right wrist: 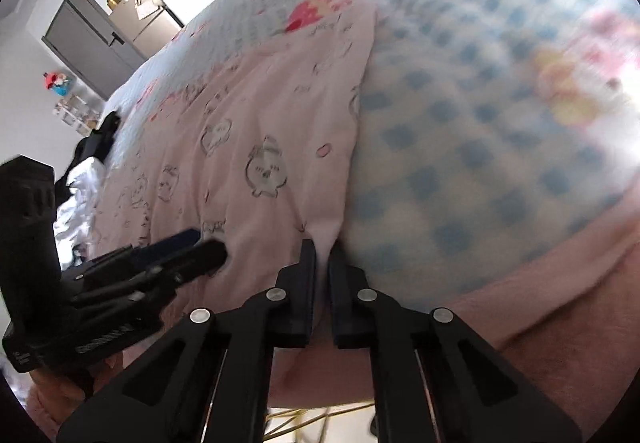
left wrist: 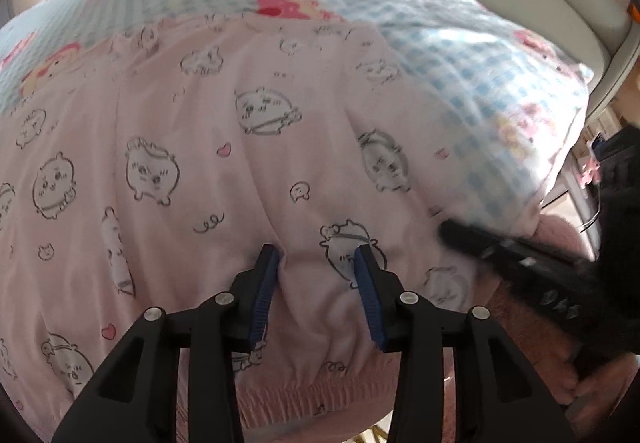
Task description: Fold clothes
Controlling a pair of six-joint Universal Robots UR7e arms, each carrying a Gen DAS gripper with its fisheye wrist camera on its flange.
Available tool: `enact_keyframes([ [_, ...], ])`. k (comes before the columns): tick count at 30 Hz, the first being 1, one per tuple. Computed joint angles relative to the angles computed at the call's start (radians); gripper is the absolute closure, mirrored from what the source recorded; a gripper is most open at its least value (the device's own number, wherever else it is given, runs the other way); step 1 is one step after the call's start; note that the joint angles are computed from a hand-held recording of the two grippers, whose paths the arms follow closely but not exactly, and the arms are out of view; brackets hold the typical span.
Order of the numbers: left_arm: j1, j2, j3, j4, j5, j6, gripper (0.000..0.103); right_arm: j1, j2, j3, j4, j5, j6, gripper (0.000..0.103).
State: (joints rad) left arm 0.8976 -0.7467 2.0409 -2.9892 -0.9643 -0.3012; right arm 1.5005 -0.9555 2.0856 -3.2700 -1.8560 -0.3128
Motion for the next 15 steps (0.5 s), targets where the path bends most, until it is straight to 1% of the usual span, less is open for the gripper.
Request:
enact_keyframes([
  [4, 0.006, -0.001, -0.001, 0.002, -0.012, -0.011, 0.060, 0.028, 0.017, -0.003, -0.052, -0.103, -0.010, 0.099],
  [8, 0.001, 0.003, -0.002, 0.010, -0.001, -0.002, 0.059, 0.050, 0.029, -0.007, -0.100, -0.204, -0.037, 0.099],
  [10, 0.003, 0.002, -0.001, 0.010, -0.003, 0.000, 0.059, 0.046, 0.024, -0.001, -0.116, -0.221, -0.036, 0.099],
  [11, 0.005, 0.001, -0.001, 0.009, -0.007, -0.002, 0.058, 0.031, 0.015, 0.007, -0.129, -0.205, -0.034, 0.098],
  [13, -0.001, -0.007, 0.006, -0.004, -0.011, -0.006, 0.058, 0.000, -0.024, 0.042, -0.157, -0.095, 0.027, 0.098],
  [14, -0.012, -0.011, 0.016, -0.030, -0.004, 0.008, 0.058, -0.011, -0.040, 0.055, -0.178, -0.058, 0.037, 0.098],
  [15, -0.025, -0.012, 0.026, -0.060, 0.006, 0.025, 0.058, -0.016, -0.047, 0.061, -0.188, -0.018, 0.018, 0.093],
])
